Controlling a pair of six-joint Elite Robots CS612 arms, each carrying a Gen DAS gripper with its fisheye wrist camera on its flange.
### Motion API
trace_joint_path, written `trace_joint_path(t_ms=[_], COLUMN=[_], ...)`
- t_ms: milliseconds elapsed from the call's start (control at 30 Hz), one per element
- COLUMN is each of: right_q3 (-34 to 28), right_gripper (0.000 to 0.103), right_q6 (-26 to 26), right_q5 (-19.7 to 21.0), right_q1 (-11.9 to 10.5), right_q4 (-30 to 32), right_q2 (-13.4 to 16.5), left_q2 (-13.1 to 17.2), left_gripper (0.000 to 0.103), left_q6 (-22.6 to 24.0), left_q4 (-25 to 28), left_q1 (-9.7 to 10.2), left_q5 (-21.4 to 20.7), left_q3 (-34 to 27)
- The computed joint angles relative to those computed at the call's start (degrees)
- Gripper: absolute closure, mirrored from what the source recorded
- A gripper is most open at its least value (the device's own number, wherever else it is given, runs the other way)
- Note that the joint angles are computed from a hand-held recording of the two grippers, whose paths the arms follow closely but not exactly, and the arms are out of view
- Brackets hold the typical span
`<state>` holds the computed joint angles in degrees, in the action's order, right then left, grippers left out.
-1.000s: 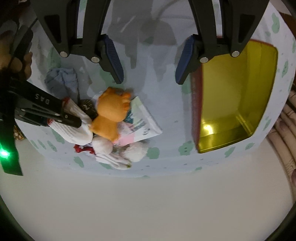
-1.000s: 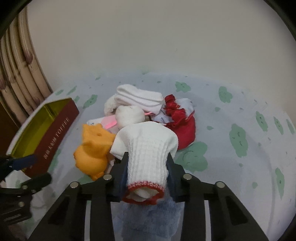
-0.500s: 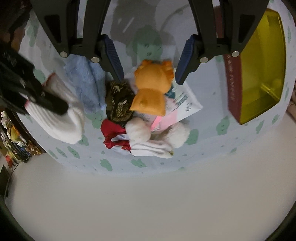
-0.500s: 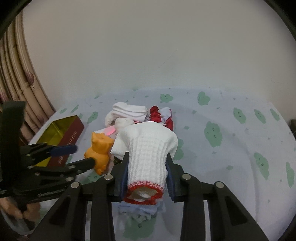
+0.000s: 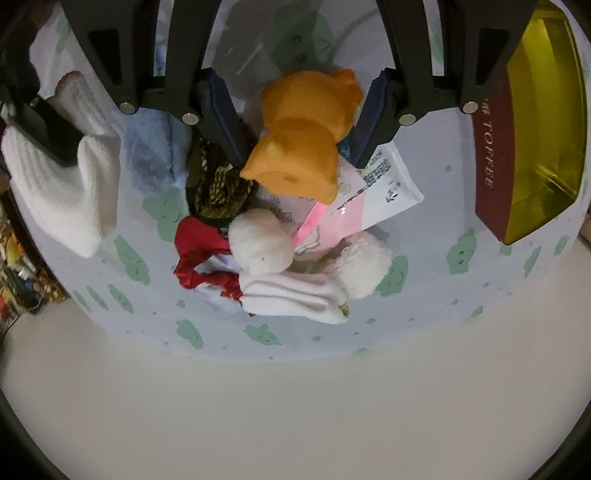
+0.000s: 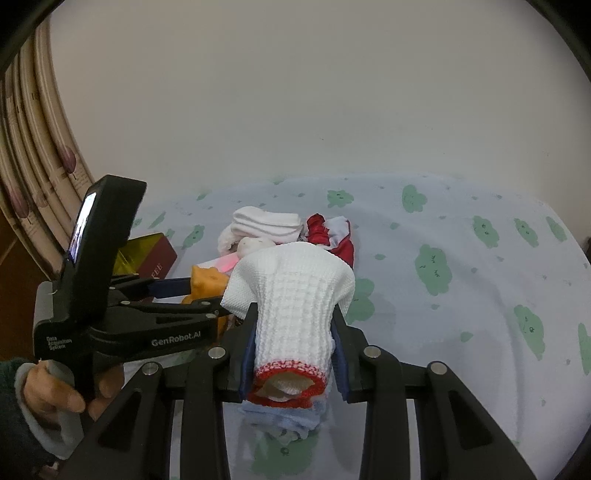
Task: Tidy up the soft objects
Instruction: 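Grasp the orange rubber cat toy with the left tool while the right tool holds the glove, then carry the cat toy into the gold tin and open the left tool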
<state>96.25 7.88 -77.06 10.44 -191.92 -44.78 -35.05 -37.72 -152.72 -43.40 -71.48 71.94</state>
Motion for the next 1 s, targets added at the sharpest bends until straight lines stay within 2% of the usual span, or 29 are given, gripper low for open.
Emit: trace_joint_path(t_ms=[67,133,333,567,733,1000], right_q3=[0.1,0.0,0.2,0.0,0.0,-0.1], right_gripper=[0.071,0.071,0.071,0.071,0.071,0.071], right_q6=[0.5,0.8,1.4,1.5,1.5,1.1], right_q5=[0.6,0.5,0.3,0.2,-0.4,-1.7], right_q1=[-0.2,-0.3,-0.2,-0.3,-0.2,0.1], right_q4=[-0.3,-0.5,-0.9,-0.7,-0.6,0.1], right_q2=[0.0,0.0,-0.1,0.0,0.0,0.1], left_q2=[-0.1,-0.1,-0.5,-2.1,-4.1,-8.3], left_gripper=[0.044,0.059,0.059,0.059,0.059,0.060], left_q6=[-0.1,-0.2,0.2,-1.1,-3.6,-7.2], left_q4=[-1.8,-1.1,-0.1,-1.4,-3.0,-2.3], left_q1=[0.11,-0.05,-0.44,-0.72,-0.50,0.08], left_q5=[-0.7,0.4,1.3,2.0,2.5,7.6], left_q3=[0.5,0.4,0.7,3.1,5.7,10.6])
